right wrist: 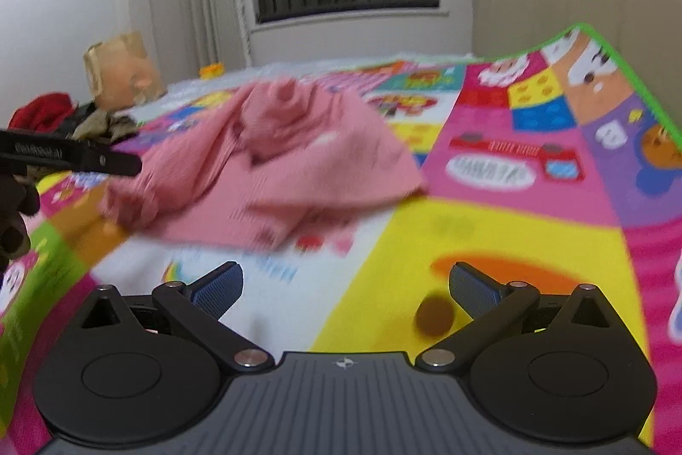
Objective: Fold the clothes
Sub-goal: 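Grasp the pink garment edge with the left tool while the right tool grasps another edge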
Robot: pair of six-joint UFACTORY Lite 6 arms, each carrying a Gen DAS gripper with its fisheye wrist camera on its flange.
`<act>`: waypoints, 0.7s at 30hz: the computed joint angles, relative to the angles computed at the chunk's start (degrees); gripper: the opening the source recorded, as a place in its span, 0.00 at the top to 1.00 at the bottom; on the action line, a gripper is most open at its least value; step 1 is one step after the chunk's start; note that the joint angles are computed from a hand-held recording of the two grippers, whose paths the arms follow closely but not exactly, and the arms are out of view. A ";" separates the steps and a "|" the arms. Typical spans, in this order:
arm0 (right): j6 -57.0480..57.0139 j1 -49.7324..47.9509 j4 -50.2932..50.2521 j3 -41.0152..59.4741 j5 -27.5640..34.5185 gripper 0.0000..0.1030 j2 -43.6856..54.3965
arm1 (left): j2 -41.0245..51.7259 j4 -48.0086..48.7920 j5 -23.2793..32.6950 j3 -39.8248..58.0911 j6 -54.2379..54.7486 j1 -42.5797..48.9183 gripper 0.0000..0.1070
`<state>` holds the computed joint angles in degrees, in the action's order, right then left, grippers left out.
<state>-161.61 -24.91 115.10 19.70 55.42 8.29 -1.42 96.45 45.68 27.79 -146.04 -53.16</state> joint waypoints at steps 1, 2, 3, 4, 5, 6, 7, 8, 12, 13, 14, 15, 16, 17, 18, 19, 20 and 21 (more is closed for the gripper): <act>0.92 1.28 1.46 1.29 -0.50 0.00 -0.11 | -0.02 2.73 -1.76 0.00 -1.16 2.34 0.04; 1.90 2.58 2.70 2.80 -1.12 0.00 -0.02 | -0.16 6.36 -3.95 -0.25 -3.06 4.91 0.04; 3.20 4.03 3.50 4.81 -1.93 0.00 0.37 | -0.21 10.62 -6.03 -0.51 -5.75 7.56 0.04; 4.63 5.61 4.28 7.03 -2.60 0.00 0.78 | -0.12 15.56 -7.97 -0.76 -9.26 10.29 0.04; 6.11 7.03 4.77 9.27 -3.00 0.00 1.30 | 0.33 18.46 -9.01 -0.37 -10.72 12.26 0.04; 7.82 8.44 5.04 11.86 -3.43 0.00 2.12 | 0.98 19.33 -9.40 0.49 -10.21 13.54 0.04; 10.13 9.88 4.85 15.14 -3.91 0.01 3.50 | 1.66 20.19 -9.78 1.39 -9.70 14.79 0.04; 12.40 11.28 4.58 18.67 -4.39 0.05 5.21 | 2.37 21.02 -10.14 2.31 -9.20 16.00 0.04; 21.55 19.14 4.54 35.90 -11.71 0.11 15.96 | 6.90 23.20 -12.59 7.52 -5.71 20.63 0.04; 22.76 21.11 5.04 39.93 -13.96 0.11 19.13 | 8.33 24.02 -13.57 8.80 -5.63 21.71 0.04; 24.34 22.93 5.09 44.22 -16.23 0.11 22.37 | 9.72 24.87 -14.54 9.95 -5.92 22.66 0.04; 26.03 24.58 4.57 48.59 -18.45 0.11 25.72 | 11.08 26.39 -15.72 11.04 -6.98 23.59 0.04; 27.56 26.08 3.38 52.87 -20.50 0.12 29.21 | 12.44 28.63 -17.04 12.07 -8.82 24.52 0.04; 28.99 27.42 2.18 56.65 -22.38 0.14 32.30 | 13.86 30.74 -18.03 13.10 -10.68 25.31 0.04; 29.75 28.46 1.48 58.78 -23.74 0.19 34.39 | 15.40 31.76 -18.17 14.06 -11.58 25.69 0.04; 32.19 29.16 -0.70 61.09 -24.90 0.42 36.53 | 16.97 31.95 -17.85 14.98 -11.68 25.83 0.04; 34.44 29.70 -2.42 62.81 -25.84 0.64 38.23 | 18.40 31.23 -16.98 15.71 -10.81 25.68 0.04; 35.72 29.92 -2.66 63.09 -26.38 0.66 38.93 | 19.66 29.81 -15.67 16.26 -9.20 25.30 0.11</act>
